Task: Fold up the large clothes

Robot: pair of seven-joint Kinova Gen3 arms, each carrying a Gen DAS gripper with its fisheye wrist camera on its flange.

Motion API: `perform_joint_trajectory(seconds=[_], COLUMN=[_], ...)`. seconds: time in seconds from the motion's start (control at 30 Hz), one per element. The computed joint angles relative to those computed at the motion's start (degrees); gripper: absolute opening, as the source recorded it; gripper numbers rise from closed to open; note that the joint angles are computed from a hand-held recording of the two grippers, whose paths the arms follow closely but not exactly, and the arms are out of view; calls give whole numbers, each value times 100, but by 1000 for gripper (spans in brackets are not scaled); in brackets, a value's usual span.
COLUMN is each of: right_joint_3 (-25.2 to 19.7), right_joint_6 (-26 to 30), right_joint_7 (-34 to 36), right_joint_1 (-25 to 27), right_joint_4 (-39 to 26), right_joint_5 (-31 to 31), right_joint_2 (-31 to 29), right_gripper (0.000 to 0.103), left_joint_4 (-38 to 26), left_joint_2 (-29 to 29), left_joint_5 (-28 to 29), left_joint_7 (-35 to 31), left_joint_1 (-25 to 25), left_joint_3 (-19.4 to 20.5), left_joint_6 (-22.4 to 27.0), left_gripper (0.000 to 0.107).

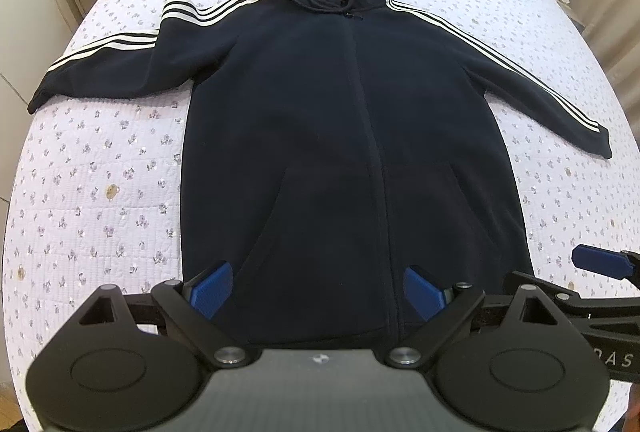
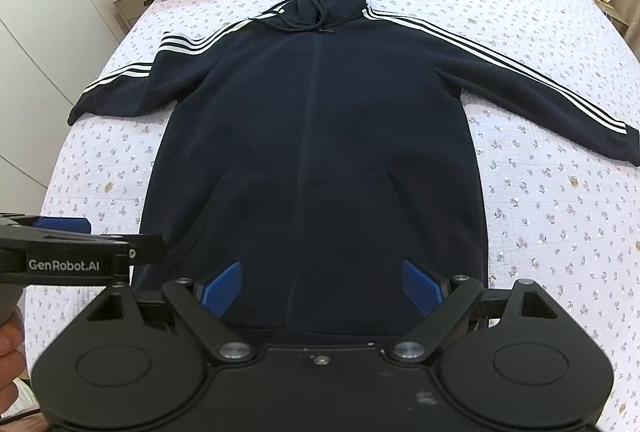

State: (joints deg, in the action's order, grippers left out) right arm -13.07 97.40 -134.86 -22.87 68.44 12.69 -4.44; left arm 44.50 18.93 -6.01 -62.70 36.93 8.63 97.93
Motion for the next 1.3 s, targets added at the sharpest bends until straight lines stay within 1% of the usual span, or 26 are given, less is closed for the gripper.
perform_joint_trajectory(seconds=[0.1, 0.23, 0.5, 0.77, 0.93, 1.0, 1.07, 1.17, 1.3], right_joint_3=[41, 31, 33, -12, 0, -25, -27, 22, -126], right_joint_6=[-42, -55, -57, -109, -198, -153, -199, -328, -189], right_joint_7=[17, 12, 97, 3, 78, 103, 82, 29, -80], right_joint_1=[32, 54, 55, 21, 16, -16, -34, 41, 28], right_joint_4=[20, 17, 47, 81, 51, -9, 10, 77, 10], right_joint_5=[-76, -62, -100, -28, -70, -36, -29, -177, 29], right_joint_2=[-28, -22, -24, -44, -11, 22, -30, -161, -152], right_gripper=[103, 103, 103, 103, 103, 103, 103, 103, 103], left_joint_4=[55, 19, 13, 68, 157, 310, 385, 383, 372], left_joint_2=[-33, 7, 2, -66, -125, -258, -338, -375, -399], left_joint_5=[-92, -201, -178, -195, -167, -131, -172, -205, -250], left_joint_7=[-27, 25, -39, -23, -86, -66, -35, 6, 24], left_joint_1=[51, 124, 100, 75, 16, -29, -41, -59, -46], left_joint_3=[-2, -15, -12, -15, 4, 8, 26, 57, 95], left_joint_6=[-51, 5, -14, -50, -139, -272, -343, -360, -359], left_gripper=[93, 93, 93, 93, 91, 91, 91, 91, 91])
